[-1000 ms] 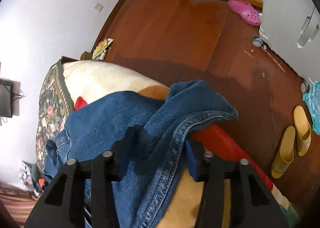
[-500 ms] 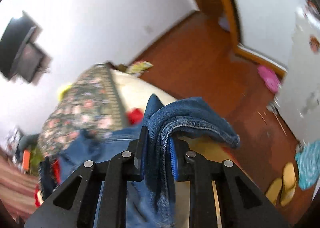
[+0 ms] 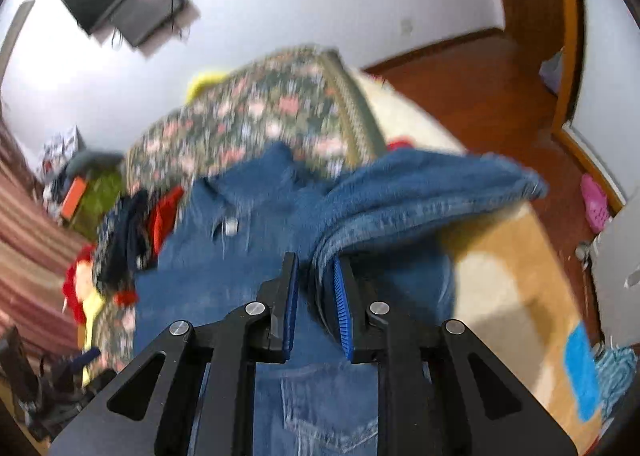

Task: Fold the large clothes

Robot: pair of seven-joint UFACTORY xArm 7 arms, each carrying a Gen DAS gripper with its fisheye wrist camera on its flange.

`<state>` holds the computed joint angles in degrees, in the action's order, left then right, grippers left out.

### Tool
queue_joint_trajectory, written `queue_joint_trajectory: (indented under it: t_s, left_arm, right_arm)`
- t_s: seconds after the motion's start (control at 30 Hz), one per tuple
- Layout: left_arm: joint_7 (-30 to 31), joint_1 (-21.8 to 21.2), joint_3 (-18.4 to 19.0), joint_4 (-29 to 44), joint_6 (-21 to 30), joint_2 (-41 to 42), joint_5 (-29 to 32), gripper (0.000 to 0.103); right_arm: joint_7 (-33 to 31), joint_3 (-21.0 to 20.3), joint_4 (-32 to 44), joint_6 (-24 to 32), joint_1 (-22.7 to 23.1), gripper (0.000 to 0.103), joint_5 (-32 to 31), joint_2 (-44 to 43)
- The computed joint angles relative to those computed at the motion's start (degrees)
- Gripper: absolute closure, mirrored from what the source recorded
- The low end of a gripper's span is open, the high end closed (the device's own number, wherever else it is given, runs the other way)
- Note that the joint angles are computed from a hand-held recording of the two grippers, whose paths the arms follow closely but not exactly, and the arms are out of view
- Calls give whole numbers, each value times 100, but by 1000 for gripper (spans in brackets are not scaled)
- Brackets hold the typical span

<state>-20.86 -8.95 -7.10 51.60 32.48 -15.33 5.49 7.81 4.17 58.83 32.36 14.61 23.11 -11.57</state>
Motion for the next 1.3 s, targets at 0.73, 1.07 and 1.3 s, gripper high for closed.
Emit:
queue_joint_trajectory:
  t_s: [0.73,1.07,1.3]
  left_arm:
    - [69,-79,89,-165,-158,113,-396,23]
    - [306,-93,216,-62,-177,366,-774,23]
    - [338,-54,249,2,-225,547,-936,23]
  right_arm:
    - [309,-249,104,364,-235,47,482,97]
    - [1010,-300,425,276,-773,47,1063,1102]
    - [1208,-136,617,-52,-949,47,924,1572]
